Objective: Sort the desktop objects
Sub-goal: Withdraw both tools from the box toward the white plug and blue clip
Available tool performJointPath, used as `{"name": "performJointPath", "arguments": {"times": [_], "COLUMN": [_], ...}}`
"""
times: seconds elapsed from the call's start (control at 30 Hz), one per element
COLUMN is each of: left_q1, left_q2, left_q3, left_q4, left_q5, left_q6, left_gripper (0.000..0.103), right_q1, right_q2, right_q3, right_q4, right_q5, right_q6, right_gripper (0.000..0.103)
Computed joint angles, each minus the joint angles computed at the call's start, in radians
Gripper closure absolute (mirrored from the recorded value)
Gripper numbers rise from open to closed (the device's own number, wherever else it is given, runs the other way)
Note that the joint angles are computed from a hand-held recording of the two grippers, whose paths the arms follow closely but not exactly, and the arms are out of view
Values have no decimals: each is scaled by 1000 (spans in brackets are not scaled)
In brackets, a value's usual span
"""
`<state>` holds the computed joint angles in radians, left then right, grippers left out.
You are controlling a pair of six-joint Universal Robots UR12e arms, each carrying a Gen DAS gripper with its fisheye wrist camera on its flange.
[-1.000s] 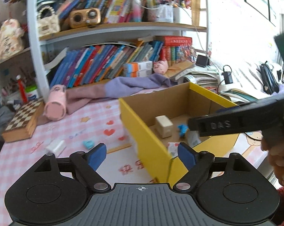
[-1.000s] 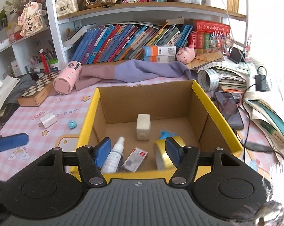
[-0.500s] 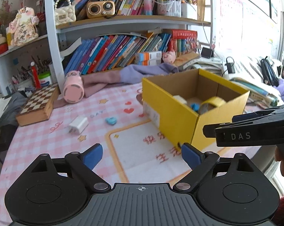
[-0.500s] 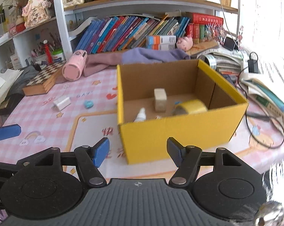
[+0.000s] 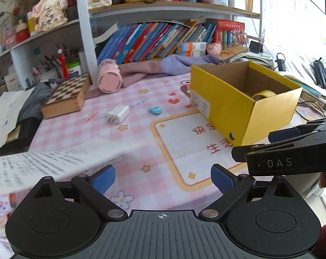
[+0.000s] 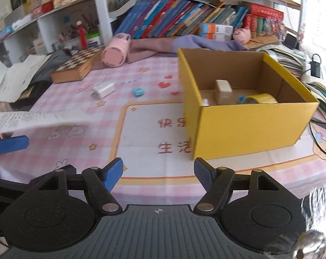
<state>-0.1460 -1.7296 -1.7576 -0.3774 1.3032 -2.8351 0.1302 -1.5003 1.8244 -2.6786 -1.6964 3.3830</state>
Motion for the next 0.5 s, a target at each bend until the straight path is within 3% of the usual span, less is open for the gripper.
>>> {"name": "performJointPath", "arguments": {"times": [0.5], "left_q1": [21], "left_q2": [7], "left_q3": [-10], "left_q4": [5], "left_q5": [-1], "left_q6": [-9], "left_gripper": [6], "right_q1": [16], "right_q2": [21], "right_q3": [-28], "right_q4": [24], "right_q5": [11], "right_q6": [-18], "right_gripper": [32]}}
